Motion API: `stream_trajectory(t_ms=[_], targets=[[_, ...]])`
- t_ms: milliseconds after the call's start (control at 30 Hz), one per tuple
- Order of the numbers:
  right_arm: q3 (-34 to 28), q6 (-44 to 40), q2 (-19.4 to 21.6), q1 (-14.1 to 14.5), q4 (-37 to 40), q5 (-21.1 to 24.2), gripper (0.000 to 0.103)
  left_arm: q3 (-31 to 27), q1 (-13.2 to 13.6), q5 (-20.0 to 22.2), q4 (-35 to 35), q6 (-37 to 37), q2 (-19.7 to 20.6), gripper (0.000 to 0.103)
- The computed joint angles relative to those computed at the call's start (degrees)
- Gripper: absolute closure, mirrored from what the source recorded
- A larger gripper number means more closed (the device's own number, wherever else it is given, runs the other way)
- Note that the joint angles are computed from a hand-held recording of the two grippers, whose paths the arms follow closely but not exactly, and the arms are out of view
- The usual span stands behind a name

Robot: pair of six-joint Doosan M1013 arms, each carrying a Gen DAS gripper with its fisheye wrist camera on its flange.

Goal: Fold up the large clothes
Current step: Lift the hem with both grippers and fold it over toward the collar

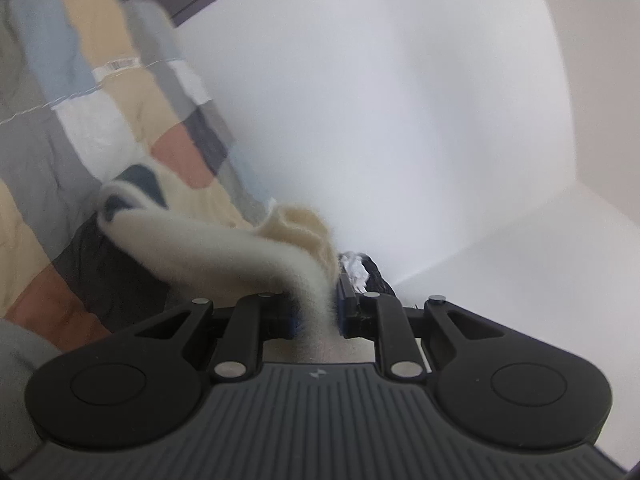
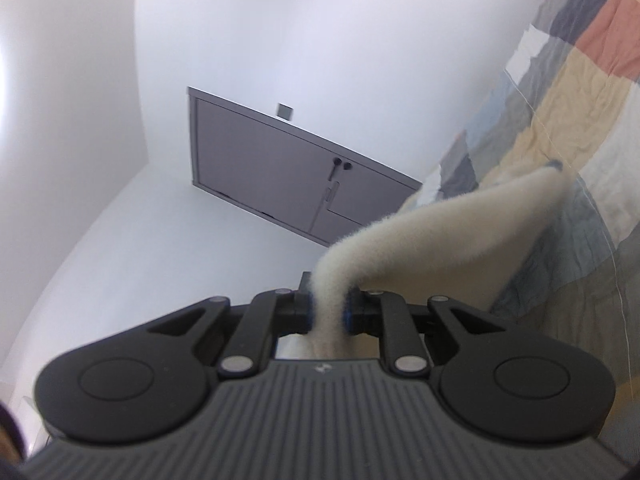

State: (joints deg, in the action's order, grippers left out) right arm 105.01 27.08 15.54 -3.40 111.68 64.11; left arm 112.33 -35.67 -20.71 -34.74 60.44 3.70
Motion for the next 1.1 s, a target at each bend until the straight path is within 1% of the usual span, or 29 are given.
stream_trajectory(t_ms=[33, 133, 200, 267, 300, 333, 367, 400, 433, 500, 567, 633, 667, 700, 800, 833, 867, 900, 933, 967, 1000, 1033, 1067, 1100], targets=[[0.96, -0.69, -0.78, -0.40, -0.40, 0.34, 0.086, 0.63, -0.95, -0.61, -0.39, 0.31, -0.43, 0.083], [3.28, -1.20, -2.79, -1.62, -2.74, 0.05, 0.086, 2.96, -2.70, -3.79, 1.31, -3.57, -0.81, 0.083], [3.74, -0.51, -3.37, -2.05, -4.14, -1.14, 0.086, 3.54, -2.85, -5.15, 1.81, -5.02, -0.36, 0.083], [3.14, -0.02, -3.27, -1.98, -5.26, -2.78, 0.086, 3.16, -2.14, -5.45, 3.38, -6.35, 0.51, 0.083], [2.63, -0.27, -2.99, -1.85, -5.57, -3.73, 0.085, 2.58, -1.81, -4.98, 2.84, -5.62, 0.87, 0.083], [1.93, -0.09, -2.62, -1.48, -5.65, -5.05, 0.085, 1.73, -1.55, -4.04, 0.38, -2.88, 1.16, 0.083], [0.86, 0.31, -2.14, -0.99, -6.04, -6.79, 0.085, 0.54, -1.02, -3.18, -1.97, 1.18, 1.75, 0.083], [-0.74, 1.15, -1.51, -0.21, -6.90, -9.53, 0.085, -0.71, -0.08, -2.44, -2.96, 3.46, 2.52, 0.083], [-2.37, 2.49, -0.65, 0.54, -7.54, -12.03, 0.085, -1.90, 1.04, -1.76, -2.29, 2.73, 3.45, 0.083], [-5.80, 5.74, 1.57, 1.91, -7.94, -16.16, 0.085, -4.61, 3.66, 0.07, 1.10, -1.83, 5.78, 0.083], [-9.35, 8.49, 3.77, 3.09, -9.68, -20.27, 0.085, -7.44, 5.80, 1.89, 2.59, -3.85, 8.10, 0.083], [-12.68, 10.87, 6.17, 4.03, -11.20, -23.30, 0.085, -10.54, 7.48, 3.64, 1.18, -2.54, 10.64, 0.083], [-14.26, 12.03, 7.45, 4.52, -11.62, -24.51, 0.085, -11.92, 8.10, 4.35, -0.14, -1.39, 11.81, 0.083], [-15.84, 13.19, 8.68, 5.03, -12.42, -25.81, 0.085, -13.72, 8.75, 5.24, -3.08, 2.76, 13.19, 0.083], [-19.99, 17.26, 12.05, 6.32, -14.56, -29.39, 0.085, -18.44, 10.10, 7.38, -17.59, 18.13, 17.07, 0.083], [-21.19, 18.17, 13.05, 6.76, -15.31, -30.75, 0.085, -19.64, 10.58, 7.65, -19.31, 20.01, 18.32, 0.083], [-22.29, 18.93, 14.07, 7.12, -15.79, -31.81, 0.085, -20.85, 11.05, 8.08, -22.32, 23.39, 19.53, 0.083], [-23.40, 20.07, 15.11, 7.44, -16.51, -32.57, 0.085, -21.97, 11.47, 8.65, -26.68, 27.73, 20.64, 0.082], [-24.42, 21.23, 16.15, 7.63, -17.22, -32.93, 0.085, -22.89, 11.92, 9.29, -28.34, 29.07, 21.68, 0.082], [-25.43, 22.75, 17.12, 7.87, -18.66, -33.67, 0.085, -23.65, 12.41, 10.06, -27.63, 28.52, 22.59, 0.082], [-26.26, 24.15, 17.90, 8.16, -20.15, -34.73, 0.085, -24.42, 12.83, 10.81, -29.92, 30.83, 23.42, 0.082], [-26.99, 25.16, 18.67, 8.37, -21.05, -35.33, 0.085, -25.25, 13.26, 11.69, -33.75, 34.35, 24.28, 0.082], [-27.83, 26.55, 19.49, 8.57, -22.35, -35.82, 0.085, -26.03, 13.71, 12.67, -35.69, 36.25, 25.07, 0.082], [-28.64, 28.20, 20.21, 8.79, -24.21, -36.53, 0.085, -26.72, 14.13, 13.48, -36.03, 36.52, 25.84, 0.082]])
